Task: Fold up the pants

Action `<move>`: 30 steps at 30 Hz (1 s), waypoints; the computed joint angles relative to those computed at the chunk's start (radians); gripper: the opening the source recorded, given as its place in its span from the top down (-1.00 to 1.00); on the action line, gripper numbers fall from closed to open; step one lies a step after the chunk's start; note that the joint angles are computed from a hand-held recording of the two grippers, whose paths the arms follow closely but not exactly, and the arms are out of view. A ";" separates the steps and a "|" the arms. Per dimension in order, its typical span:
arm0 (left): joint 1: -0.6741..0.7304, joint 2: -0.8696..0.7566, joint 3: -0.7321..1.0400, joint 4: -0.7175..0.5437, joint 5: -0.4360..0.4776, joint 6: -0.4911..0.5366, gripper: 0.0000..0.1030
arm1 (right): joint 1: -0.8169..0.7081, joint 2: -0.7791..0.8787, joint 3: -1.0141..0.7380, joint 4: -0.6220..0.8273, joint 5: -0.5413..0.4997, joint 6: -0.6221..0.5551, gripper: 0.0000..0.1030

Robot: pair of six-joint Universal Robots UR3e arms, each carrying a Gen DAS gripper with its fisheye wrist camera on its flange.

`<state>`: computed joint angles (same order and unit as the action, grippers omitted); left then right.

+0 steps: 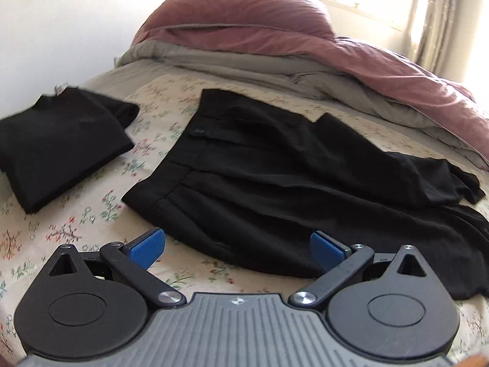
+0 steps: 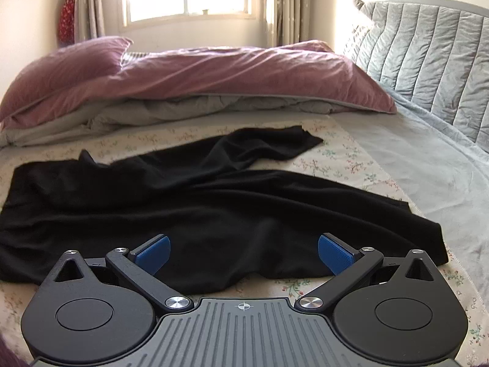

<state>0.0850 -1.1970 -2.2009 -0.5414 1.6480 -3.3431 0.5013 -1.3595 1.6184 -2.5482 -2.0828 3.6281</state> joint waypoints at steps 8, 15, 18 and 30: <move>0.340 0.034 -0.017 -0.170 -0.266 0.012 -1.00 | -0.088 0.007 0.001 0.082 0.094 -0.014 -1.00; 0.422 -0.169 0.016 -0.027 -0.355 -0.155 -1.00 | -0.178 -0.012 0.028 0.139 0.248 0.051 -1.00; 0.374 -0.285 0.027 0.107 -0.290 -0.179 -0.71 | -0.224 -0.032 0.076 0.115 0.307 0.090 -1.00; 0.467 -0.177 -0.017 0.173 -0.318 -0.129 0.46 | -0.504 -0.165 0.355 -0.045 0.437 0.264 -0.54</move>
<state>0.5523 -1.3745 -2.2184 -0.3687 1.3302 -3.4721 -0.0030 -1.5244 1.9737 -2.5929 -1.6455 3.8926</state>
